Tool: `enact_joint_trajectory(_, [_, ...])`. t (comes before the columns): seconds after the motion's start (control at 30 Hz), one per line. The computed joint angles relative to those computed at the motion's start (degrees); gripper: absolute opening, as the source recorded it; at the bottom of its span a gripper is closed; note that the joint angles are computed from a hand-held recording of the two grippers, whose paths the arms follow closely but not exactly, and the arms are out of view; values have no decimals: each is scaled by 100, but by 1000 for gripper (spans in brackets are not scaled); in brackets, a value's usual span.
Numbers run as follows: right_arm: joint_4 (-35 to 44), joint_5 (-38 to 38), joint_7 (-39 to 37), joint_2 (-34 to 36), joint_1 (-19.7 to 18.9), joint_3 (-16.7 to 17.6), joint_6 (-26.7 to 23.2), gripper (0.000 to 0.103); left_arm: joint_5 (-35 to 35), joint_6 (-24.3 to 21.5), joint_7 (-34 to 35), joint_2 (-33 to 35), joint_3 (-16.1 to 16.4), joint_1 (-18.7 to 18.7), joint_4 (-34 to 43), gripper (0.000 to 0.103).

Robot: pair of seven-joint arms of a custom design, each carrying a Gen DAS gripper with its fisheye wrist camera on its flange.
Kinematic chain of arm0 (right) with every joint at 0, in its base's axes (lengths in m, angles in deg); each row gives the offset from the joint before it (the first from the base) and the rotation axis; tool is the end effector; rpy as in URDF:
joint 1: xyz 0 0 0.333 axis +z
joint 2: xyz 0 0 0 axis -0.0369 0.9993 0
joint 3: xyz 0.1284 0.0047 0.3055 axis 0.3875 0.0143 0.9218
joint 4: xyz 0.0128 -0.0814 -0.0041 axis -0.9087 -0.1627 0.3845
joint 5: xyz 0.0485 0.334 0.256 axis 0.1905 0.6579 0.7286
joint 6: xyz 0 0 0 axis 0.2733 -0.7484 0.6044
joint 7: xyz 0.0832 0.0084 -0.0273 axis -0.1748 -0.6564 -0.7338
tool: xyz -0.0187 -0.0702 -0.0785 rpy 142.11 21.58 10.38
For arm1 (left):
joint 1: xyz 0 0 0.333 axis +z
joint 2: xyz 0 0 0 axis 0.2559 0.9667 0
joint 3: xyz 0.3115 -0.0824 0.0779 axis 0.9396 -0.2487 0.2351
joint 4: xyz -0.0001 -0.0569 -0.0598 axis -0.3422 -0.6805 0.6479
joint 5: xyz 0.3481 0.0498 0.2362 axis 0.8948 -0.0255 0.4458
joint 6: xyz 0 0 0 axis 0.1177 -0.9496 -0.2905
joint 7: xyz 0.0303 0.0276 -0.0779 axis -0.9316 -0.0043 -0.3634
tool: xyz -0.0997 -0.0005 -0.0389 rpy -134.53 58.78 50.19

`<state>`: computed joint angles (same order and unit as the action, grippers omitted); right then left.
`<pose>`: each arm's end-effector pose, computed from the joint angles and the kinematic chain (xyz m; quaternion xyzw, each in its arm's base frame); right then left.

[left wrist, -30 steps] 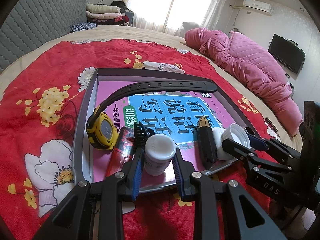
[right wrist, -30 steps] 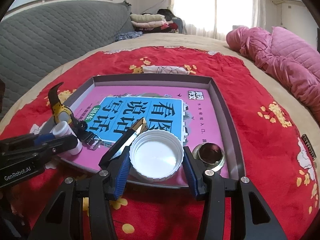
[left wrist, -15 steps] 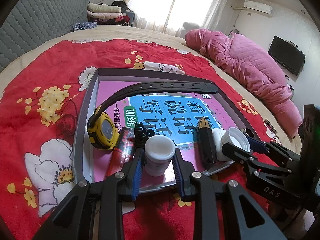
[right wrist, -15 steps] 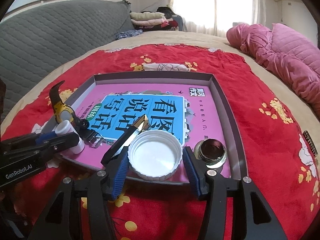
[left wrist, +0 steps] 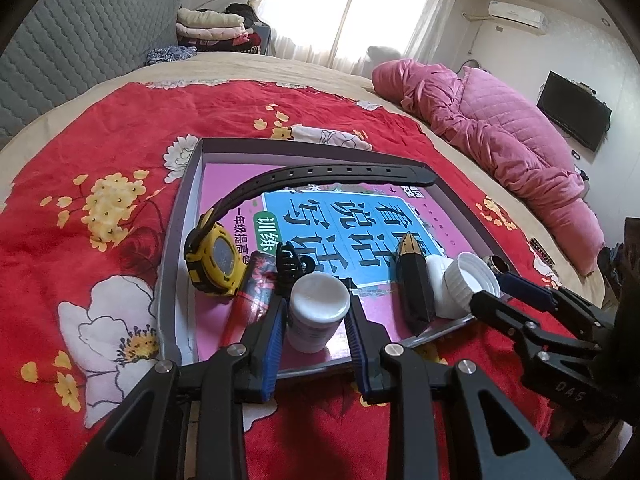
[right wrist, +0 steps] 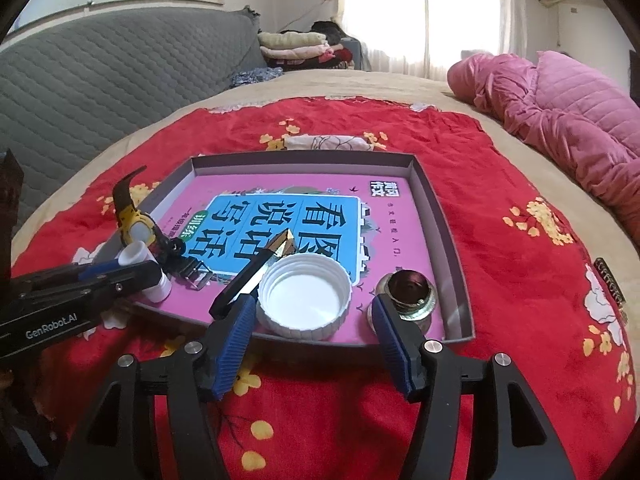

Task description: Organize rigid objects

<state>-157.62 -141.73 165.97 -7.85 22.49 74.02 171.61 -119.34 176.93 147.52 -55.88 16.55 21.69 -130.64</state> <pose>0.6006 0.2420 0.3684 -0.6631 0.6418 -0.2511 0.2921 0.6558 -0.1364 0.3506 -0.5611 0.7296 -0.3736 0.1151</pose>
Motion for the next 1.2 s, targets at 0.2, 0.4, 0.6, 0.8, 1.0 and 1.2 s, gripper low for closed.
enact_joint_trajectory(0.2, [-194, -221, 197, -207, -7, 25, -31, 63, -107, 106, 280, -66, -183, 114, -104, 40])
enact_joint_trajectory(0.4, [-291, -550, 536, -372, -107, 136, -100, 64, -597, 53, 758, -212, -216, 144, -200, 48])
enact_joint_trajectory(0.6, [-343, -981, 965, -520, -300, 308, -166, 65, -822, 15, 755, -418, 103, -131, -329, 51])
enact_joint_trajectory(0.8, [-425, -1311, 1314, -672, -500, 486, -190, 69, -454, 61, 146, -620, 521, -491, -504, 52])
enact_joint_trajectory(1.0, [-477, -1596, 1607, -789, -649, 608, -193, 70, 178, 103, -593, -780, 685, -608, -706, 52])
enact_joint_trajectory(1.2, [-544, -1719, 1716, -894, -764, 718, -204, 72, 25, 170, -517, -959, 583, -553, -838, 52])
